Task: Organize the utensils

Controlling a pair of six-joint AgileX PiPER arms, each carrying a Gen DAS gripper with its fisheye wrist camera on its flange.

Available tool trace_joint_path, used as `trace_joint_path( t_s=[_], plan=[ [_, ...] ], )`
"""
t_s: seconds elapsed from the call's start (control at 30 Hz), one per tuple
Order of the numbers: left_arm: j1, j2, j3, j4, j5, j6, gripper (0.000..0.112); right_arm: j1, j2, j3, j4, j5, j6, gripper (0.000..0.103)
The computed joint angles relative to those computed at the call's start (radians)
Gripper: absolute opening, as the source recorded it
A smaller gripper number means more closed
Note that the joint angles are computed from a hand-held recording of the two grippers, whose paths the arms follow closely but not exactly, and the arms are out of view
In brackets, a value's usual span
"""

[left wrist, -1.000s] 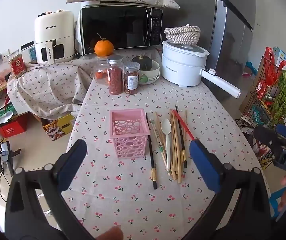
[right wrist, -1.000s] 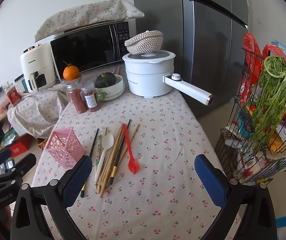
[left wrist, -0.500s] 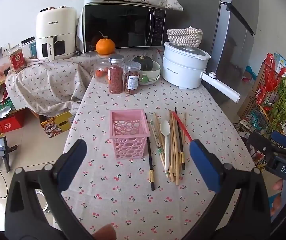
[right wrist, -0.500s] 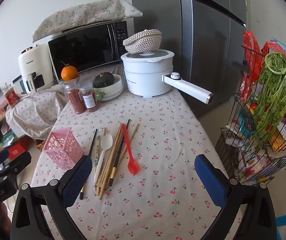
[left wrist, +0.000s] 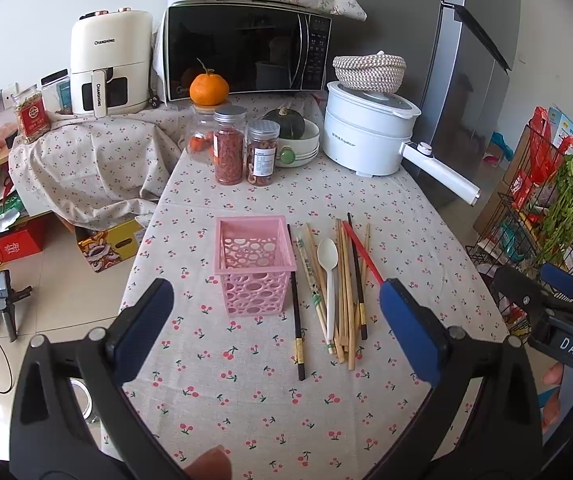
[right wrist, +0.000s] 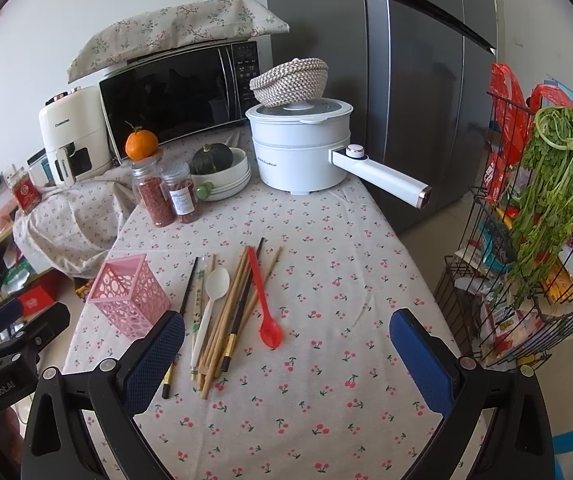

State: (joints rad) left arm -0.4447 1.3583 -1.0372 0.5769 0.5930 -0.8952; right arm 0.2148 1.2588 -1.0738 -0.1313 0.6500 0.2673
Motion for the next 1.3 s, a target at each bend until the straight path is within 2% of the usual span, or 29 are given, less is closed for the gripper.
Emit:
trace_joint_path(
  t_s=[1.3],
  plan=[
    [-0.006,-0.011,0.006,0.004,0.004,0.0,0.102,0.016,0.01,0.012,-0.008,-0.011,0.018,0.103]
  ],
)
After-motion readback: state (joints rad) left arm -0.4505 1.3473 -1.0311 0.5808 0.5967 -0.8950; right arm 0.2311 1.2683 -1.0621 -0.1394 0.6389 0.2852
